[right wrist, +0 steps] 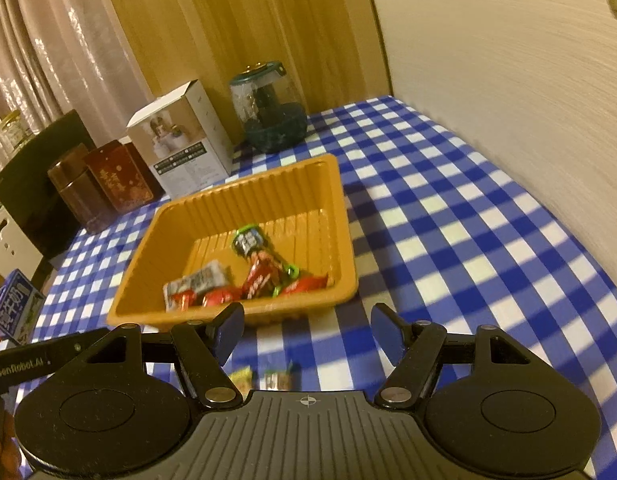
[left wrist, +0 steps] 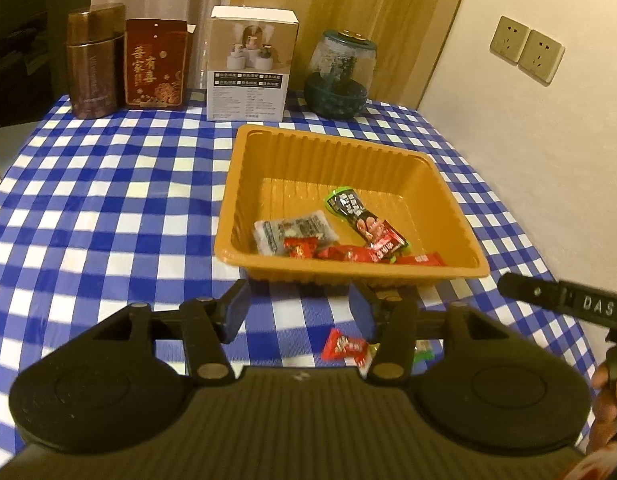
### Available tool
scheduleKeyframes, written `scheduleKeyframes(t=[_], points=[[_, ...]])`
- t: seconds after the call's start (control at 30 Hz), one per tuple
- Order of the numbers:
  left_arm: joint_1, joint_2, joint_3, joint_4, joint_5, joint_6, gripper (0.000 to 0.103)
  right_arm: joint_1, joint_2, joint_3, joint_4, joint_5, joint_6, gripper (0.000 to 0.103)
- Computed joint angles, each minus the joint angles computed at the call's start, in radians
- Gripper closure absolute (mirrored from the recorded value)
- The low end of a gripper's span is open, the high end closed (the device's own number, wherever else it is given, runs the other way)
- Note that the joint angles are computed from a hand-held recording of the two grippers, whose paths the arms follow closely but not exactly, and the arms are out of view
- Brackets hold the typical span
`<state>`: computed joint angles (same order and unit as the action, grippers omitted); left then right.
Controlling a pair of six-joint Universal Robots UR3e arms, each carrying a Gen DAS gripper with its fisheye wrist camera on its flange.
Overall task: Organize snacks
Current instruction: 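Withdraw both tools from the tray back above the remaining candies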
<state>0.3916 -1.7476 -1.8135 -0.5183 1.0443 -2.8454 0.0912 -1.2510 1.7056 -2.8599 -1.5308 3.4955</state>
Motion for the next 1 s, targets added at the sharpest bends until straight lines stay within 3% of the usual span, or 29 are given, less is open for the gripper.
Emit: scheduleKeyframes(t=[0.57, 1.0], points=[[0.204, 0.472, -0.33, -0.238, -0.117, 0.142, 0.018, 0.128, -0.297, 0.262, 0.047, -0.113, 0.13, 0.033], [0.351, 0.73, -0.454, -0.468, -0.16, 0.286, 0.015, 0.229, -0.415, 0.361, 0.091, -0.193, 0.184, 0.033]])
